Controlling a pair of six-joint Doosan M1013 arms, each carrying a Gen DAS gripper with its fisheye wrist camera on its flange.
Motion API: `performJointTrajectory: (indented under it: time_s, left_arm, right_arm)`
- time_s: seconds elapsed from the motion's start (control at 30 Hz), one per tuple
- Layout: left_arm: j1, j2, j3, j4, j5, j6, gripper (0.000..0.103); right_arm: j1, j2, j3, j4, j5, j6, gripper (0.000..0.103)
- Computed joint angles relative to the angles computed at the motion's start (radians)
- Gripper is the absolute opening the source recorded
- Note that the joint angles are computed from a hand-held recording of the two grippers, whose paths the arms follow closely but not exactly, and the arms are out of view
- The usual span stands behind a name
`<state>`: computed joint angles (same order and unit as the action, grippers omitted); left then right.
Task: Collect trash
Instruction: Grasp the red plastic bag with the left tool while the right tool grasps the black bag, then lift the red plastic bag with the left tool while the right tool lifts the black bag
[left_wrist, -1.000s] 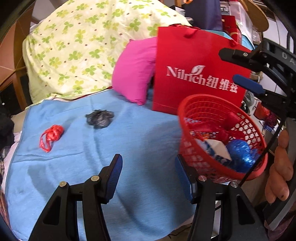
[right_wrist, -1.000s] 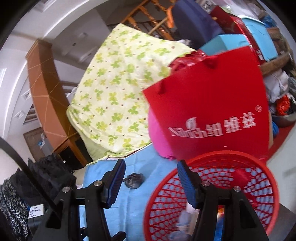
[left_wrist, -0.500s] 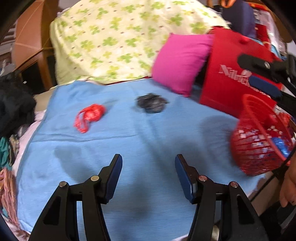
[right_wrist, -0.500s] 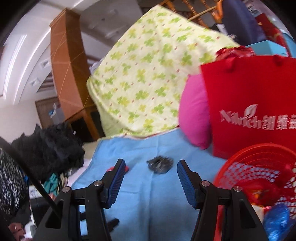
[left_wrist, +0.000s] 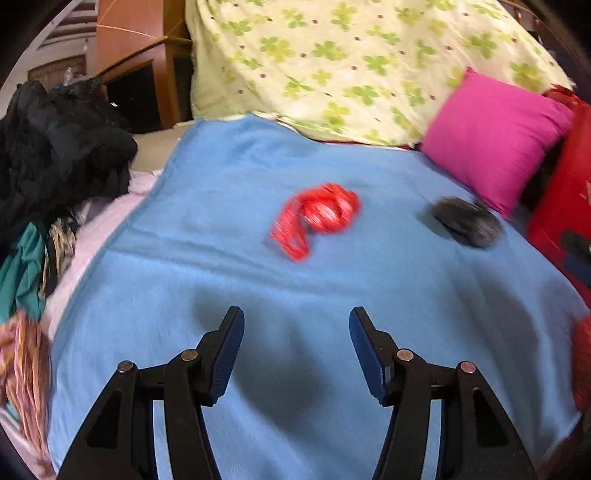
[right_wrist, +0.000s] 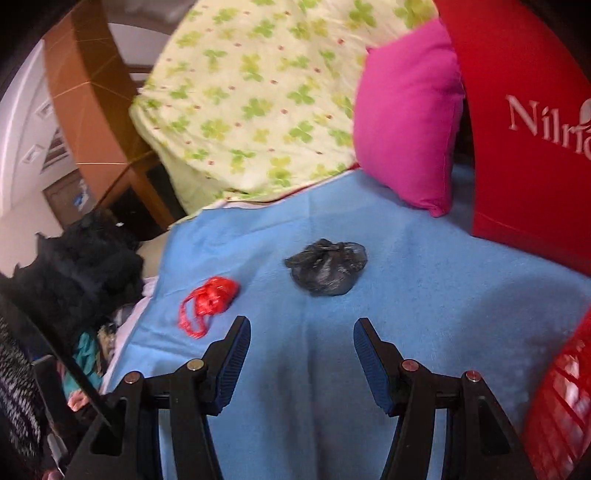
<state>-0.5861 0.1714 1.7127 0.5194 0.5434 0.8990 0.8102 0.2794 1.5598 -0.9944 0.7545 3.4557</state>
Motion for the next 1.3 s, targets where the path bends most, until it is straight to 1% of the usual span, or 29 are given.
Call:
performJointTrajectory:
  time_s: [0.07, 0.13, 0.17, 0.3, 0.33, 0.37, 0.47, 0.53, 0.57, 0.63, 0.7, 0.73, 0.77, 0.8, 0.83, 0.9, 0.93, 0.97, 1.0, 1.03, 1.07, 1.1, 1.13, 1.17, 1.23, 1.3]
  left_arm:
    - [0.012, 0.027, -0.021, 0.025, -0.019, -0.023, 0.06]
    - [0.025, 0.056, -0.045, 0.022, -0.039, -0.027, 0.06]
    - [0.032, 0.076, -0.063, 0.016, -0.05, -0.021, 0.06]
    - [0.044, 0.129, -0.128, 0.007, -0.067, 0.003, 0.061]
    - [0.045, 0.135, -0.138, 0.009, -0.069, 0.004, 0.065]
    - [0.048, 0.148, -0.157, -0.01, -0.074, 0.027, 0.068]
    - [0.055, 0.172, -0.196, -0.088, -0.083, 0.114, 0.068]
    - [0.061, 0.188, -0.222, -0.171, -0.077, 0.188, 0.072]
    - [0.069, 0.201, -0.241, -0.248, -0.068, 0.248, 0.073]
    - [0.074, 0.218, -0.263, -0.297, -0.051, 0.282, 0.073]
    - [0.073, 0.235, -0.285, -0.29, -0.023, 0.278, 0.073]
    - [0.073, 0.243, -0.294, -0.295, -0.011, 0.277, 0.073]
    - [0.078, 0.25, -0.301, -0.34, -0.009, 0.304, 0.073]
    - [0.087, 0.254, -0.305, -0.426, -0.013, 0.364, 0.073]
    - [0.089, 0.258, -0.309, -0.46, -0.008, 0.388, 0.073]
    - [0.087, 0.262, -0.314, -0.472, -0.004, 0.398, 0.073]
    - [0.088, 0.264, -0.316, -0.509, -0.001, 0.432, 0.073]
    - [0.088, 0.264, -0.317, -0.522, 0.006, 0.449, 0.072]
    - [0.086, 0.269, -0.322, -0.528, 0.02, 0.466, 0.071]
    - [0.083, 0.274, -0.329, -0.532, 0.04, 0.481, 0.063]
    - [0.083, 0.281, -0.336, -0.548, 0.059, 0.499, 0.046]
    - [0.084, 0.287, -0.342, -0.558, 0.081, 0.507, 0.039]
    - [0.085, 0.292, -0.346, -0.559, 0.098, 0.498, 0.038]
    - [0.086, 0.289, -0.339, -0.566, 0.092, 0.497, 0.036]
    - [0.096, 0.279, -0.324, -0.632, 0.07, 0.535, 0.034]
    - [0.098, 0.266, -0.312, -0.644, 0.054, 0.54, 0.033]
  right_arm:
    - [-0.025, 0.014, -0.007, 0.013, -0.037, -0.007, 0.063]
    - [-0.043, 0.027, -0.014, 0.017, -0.056, -0.01, 0.063]
    - [-0.057, 0.033, -0.013, 0.017, -0.077, -0.004, 0.063]
    - [-0.097, 0.047, -0.019, 0.044, -0.096, -0.001, 0.063]
    - [-0.106, 0.047, -0.015, 0.038, -0.103, 0.014, 0.063]
    - [-0.116, 0.045, -0.009, 0.029, -0.113, 0.033, 0.063]
    - [-0.143, 0.042, 0.005, 0.009, -0.157, 0.098, 0.063]
    - [-0.161, 0.044, 0.005, 0.018, -0.184, 0.113, 0.063]
    - [-0.168, 0.047, 0.002, 0.025, -0.197, 0.112, 0.063]
    - [-0.179, 0.057, -0.003, 0.025, -0.225, 0.121, 0.063]
    - [-0.189, 0.074, -0.022, 0.088, -0.241, 0.052, 0.063]
    - [-0.195, 0.089, -0.043, 0.164, -0.236, -0.032, 0.063]
    - [-0.198, 0.102, -0.059, 0.208, -0.225, -0.082, 0.063]
    - [-0.199, 0.112, -0.068, 0.229, -0.222, -0.102, 0.063]
    - [-0.201, 0.12, -0.073, 0.244, -0.225, -0.11, 0.063]
    - [-0.204, 0.133, -0.083, 0.289, -0.22, -0.141, 0.063]
    - [-0.204, 0.14, -0.09, 0.31, -0.215, -0.169, 0.062]
    - [-0.199, 0.147, -0.1, 0.301, -0.194, -0.182, 0.06]
    - [-0.196, 0.151, -0.106, 0.294, -0.181, -0.193, 0.049]
    - [-0.195, 0.154, -0.111, 0.306, -0.182, -0.217, 0.046]
    - [-0.194, 0.154, -0.11, 0.302, -0.185, -0.213, 0.044]
    - [-0.192, 0.154, -0.11, 0.288, -0.181, -0.197, 0.042]
    - [-0.188, 0.153, -0.109, 0.272, -0.173, -0.178, 0.04]
    - [-0.184, 0.151, -0.106, 0.259, -0.171, -0.163, 0.039]
    - [-0.177, 0.144, -0.102, 0.236, -0.165, -0.144, 0.038]
    - [-0.169, 0.137, -0.104, 0.21, -0.164, -0.133, 0.038]
